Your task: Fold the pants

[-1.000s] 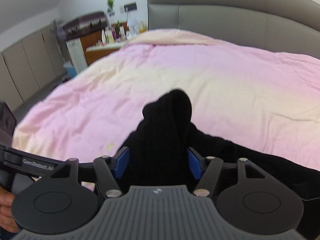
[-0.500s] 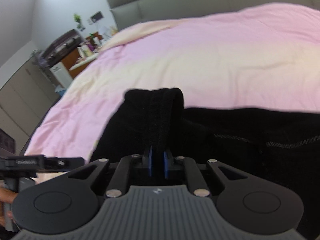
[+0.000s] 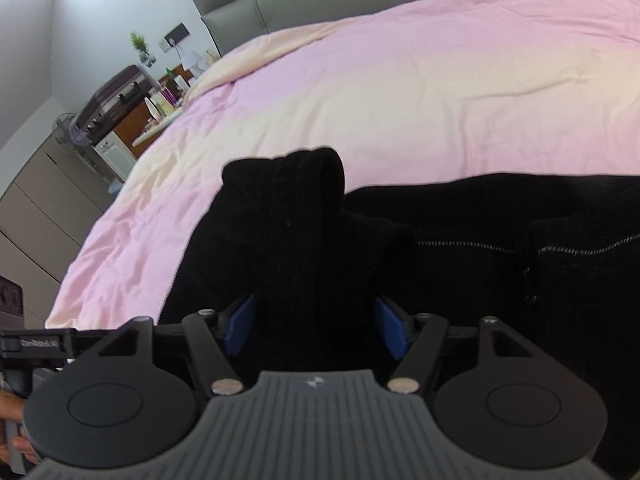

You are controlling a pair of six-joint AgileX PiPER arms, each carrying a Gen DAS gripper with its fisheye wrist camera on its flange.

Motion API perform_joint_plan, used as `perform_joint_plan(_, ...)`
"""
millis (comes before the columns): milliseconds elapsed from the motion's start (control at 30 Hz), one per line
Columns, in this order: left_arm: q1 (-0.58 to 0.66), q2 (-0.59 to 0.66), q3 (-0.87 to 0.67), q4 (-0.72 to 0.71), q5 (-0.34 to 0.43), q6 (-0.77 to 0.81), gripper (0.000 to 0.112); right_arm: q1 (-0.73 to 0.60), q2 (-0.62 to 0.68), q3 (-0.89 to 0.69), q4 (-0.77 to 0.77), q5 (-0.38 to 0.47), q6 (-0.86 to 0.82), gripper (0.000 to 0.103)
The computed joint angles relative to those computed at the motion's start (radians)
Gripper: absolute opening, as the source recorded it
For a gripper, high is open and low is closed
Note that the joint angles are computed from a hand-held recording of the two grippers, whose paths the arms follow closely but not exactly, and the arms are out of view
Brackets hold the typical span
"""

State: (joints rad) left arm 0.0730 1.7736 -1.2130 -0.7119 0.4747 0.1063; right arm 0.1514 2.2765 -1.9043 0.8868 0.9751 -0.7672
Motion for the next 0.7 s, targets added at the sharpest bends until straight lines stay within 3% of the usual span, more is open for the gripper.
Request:
perform_joint_plan(67,0.004,0.002,0.0,-0.003,0.005,-0.003,0.089,0.003,0.038,-0.033,0.01,0.048,0.024,0.06)
perform_joint_plan(133,0.007,0.001,-0.001,-0.006,0.007,-0.005,0.089,0.003,0.056,-0.037,0.046,0.08,0.024,0.03)
perform_joint_plan(233,0.014,-0.003,0.007,-0.038,0.006,0.019,0.089,-0.011,0.048,-0.043,0.085,0.115,0.0,0.021)
perform_joint_plan(467,0.018,0.002,0.004,-0.151,0.043,0.143,0.089,-0.112,0.041,-0.113,0.145,0.218,0.013,0.017)
perform_joint_plan(567,-0.006,0.011,-0.018,-0.097,0.052,0.122,0.089,-0.146,0.061,-0.129,0.127,0.238,0.064,0.017)
perform_joint_plan(700,-0.04,0.039,-0.057,0.001,0.075,0.072,0.089,-0.138,0.076,-0.06,0.047,0.157,0.075,0.017)
